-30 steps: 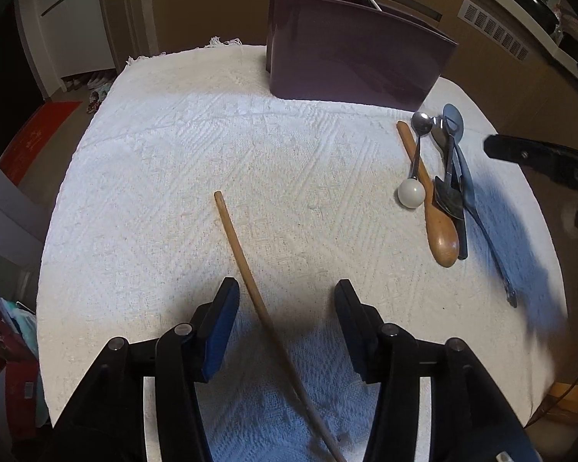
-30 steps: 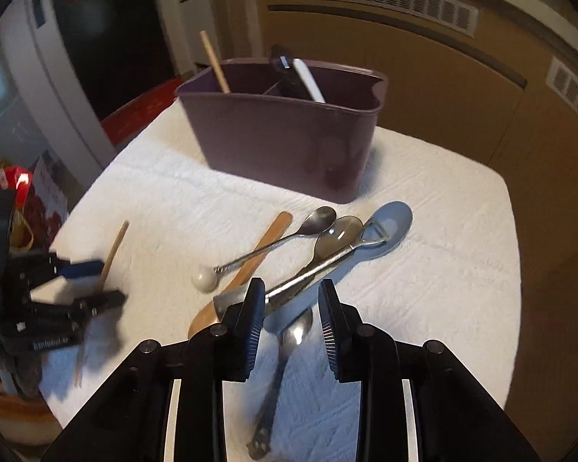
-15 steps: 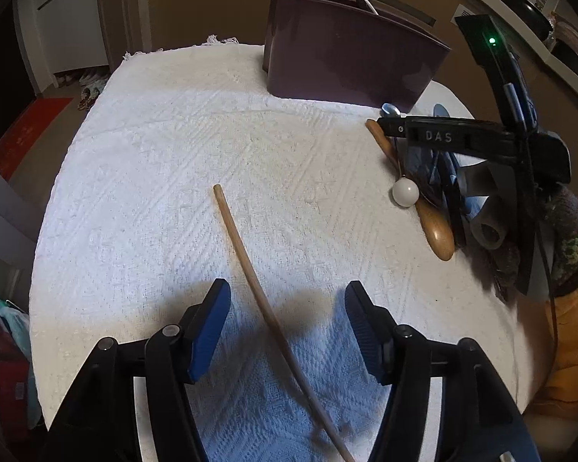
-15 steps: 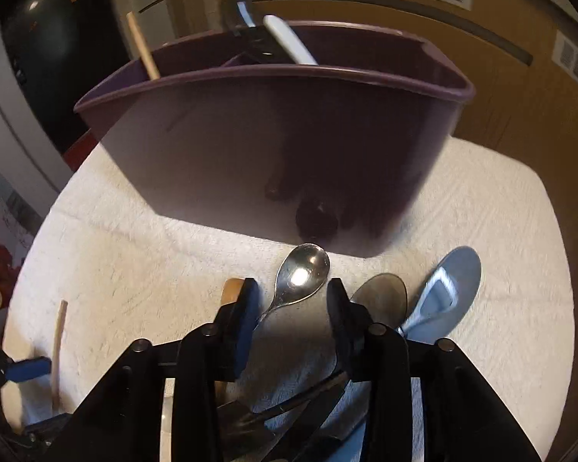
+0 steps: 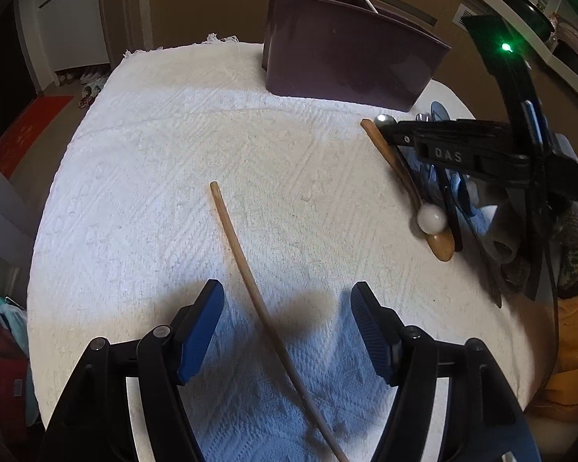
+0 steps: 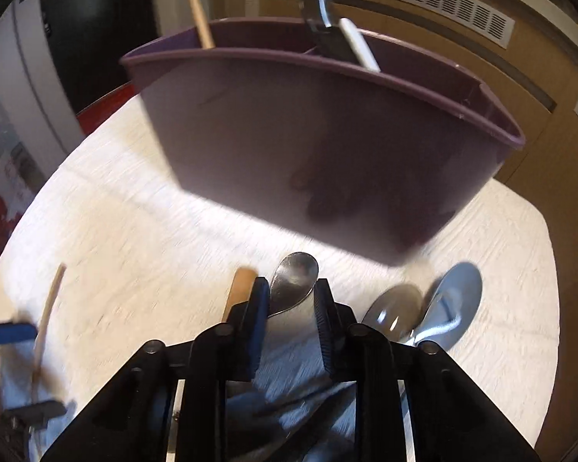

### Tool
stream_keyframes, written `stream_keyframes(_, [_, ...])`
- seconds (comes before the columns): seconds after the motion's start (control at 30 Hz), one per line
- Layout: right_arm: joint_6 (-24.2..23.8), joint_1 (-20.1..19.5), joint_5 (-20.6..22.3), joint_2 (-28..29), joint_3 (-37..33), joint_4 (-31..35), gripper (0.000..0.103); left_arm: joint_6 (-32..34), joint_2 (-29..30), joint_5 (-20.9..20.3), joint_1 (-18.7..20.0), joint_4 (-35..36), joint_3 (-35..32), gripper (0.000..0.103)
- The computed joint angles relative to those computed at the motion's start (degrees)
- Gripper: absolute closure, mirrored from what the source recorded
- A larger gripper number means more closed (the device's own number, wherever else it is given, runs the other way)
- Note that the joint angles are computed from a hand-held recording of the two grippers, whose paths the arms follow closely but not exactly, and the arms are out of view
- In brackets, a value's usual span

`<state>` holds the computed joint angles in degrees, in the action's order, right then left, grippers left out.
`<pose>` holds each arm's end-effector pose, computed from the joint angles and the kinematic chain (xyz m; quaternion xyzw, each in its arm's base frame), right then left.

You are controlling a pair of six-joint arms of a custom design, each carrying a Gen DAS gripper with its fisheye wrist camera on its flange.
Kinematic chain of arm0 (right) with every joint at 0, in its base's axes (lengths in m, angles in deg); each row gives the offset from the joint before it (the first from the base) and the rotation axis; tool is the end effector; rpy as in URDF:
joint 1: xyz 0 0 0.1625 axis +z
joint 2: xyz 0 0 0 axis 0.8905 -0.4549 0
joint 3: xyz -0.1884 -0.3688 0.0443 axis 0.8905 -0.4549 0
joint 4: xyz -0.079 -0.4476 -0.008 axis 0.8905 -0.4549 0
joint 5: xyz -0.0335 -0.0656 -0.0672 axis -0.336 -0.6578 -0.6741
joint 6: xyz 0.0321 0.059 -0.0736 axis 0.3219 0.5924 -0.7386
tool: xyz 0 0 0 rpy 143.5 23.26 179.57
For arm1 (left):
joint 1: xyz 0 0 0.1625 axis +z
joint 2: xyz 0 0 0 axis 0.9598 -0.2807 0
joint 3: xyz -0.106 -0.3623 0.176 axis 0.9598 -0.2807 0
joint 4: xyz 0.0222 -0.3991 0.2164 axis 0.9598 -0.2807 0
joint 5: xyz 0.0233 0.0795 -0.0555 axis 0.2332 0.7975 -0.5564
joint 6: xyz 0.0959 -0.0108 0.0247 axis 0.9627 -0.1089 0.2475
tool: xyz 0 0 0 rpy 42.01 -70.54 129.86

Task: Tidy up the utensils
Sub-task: 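Grasp the light wooden spoon with the right gripper while the left lifts its chopstick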

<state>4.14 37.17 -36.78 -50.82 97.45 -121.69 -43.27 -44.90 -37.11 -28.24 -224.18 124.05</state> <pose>0.1875 -0.6242 0.1759 0.2369 -0.8862 0.2109 0.3379 -0.2317 -0.5081 0.1412 0.1930 0.9324 -0.1584 0.2612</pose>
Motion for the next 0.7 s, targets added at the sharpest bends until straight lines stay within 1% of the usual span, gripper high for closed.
stream_keyframes(0.03, [-0.2,-0.1,0.5,-0.8,0.9,0.5,0.081,-0.3,0.0,0.0,0.0,0.2,-0.1,0.038])
stream_keyframes(0.1, [-0.3,0.0,1.7,-3.1,3.3,2.1,0.088,-1.1,0.1,0.1,-0.1,0.4,-0.2,0.038])
stream_keyframes(0.13, [-0.1,-0.1,2.5,-4.4,4.3,3.1,0.095,-1.3,0.1,0.2,-0.1,0.6,-0.3,0.039])
stream_keyframes(0.2, [0.2,-0.2,3.7,-7.0,6.6,4.6,0.098,-2.0,0.3,0.5,-0.2,1.1,-0.5,0.041])
stream_keyframes(0.23, [-0.3,-0.4,3.7,-7.9,7.7,4.4,0.098,-2.4,0.3,0.6,-0.2,1.4,-0.5,0.042])
stream_keyframes(0.27, [-1.0,-0.3,3.3,-8.6,8.7,4.1,0.098,-2.9,0.3,0.8,-0.2,1.8,-0.8,0.047])
stream_keyframes(0.3, [-1.4,-0.4,3.2,-9.4,9.5,4.2,0.098,-3.4,0.5,1.2,-0.2,2.2,-1.0,0.06])
stream_keyframes(0.33, [-1.4,-0.5,3.4,-10.3,10.3,4.6,0.098,-3.9,0.7,1.8,-0.3,2.5,-1.3,0.066])
stream_keyframes(0.37, [-1.3,-0.6,3.6,-11.2,11.3,4.5,0.098,-3.8,1.0,1.9,-0.1,2.5,-1.7,0.079])
stream_keyframes(0.4, [-1.6,-1.0,4.1,-12.3,12.3,4.3,0.098,-3.8,1.3,1.5,0.2,2.5,-2.2,0.089])
stream_keyframes(0.43, [-1.5,-1.2,4.6,-13.3,13.2,4.0,0.098,-4.1,1.6,1.2,0.5,2.4,-2.6,0.093])
stream_keyframes(0.47, [-1.4,-1.3,4.9,-13.8,13.7,3.5,0.097,-3.8,1.7,0.8,0.8,2.2,-2.8,0.096])
stream_keyframes(0.6, [-3.2,-2.7,6.0,-17.7,17.4,1.2,0.096,-2.1,2.2,-1.6,1.4,0.7,-3.5,0.099])
stream_keyframes(0.7, [-4.1,-3.2,6.8,-19.0,18.9,0.1,0.095,-0.8,2.9,0.0,0.0,0.4,-3.6,0.099])
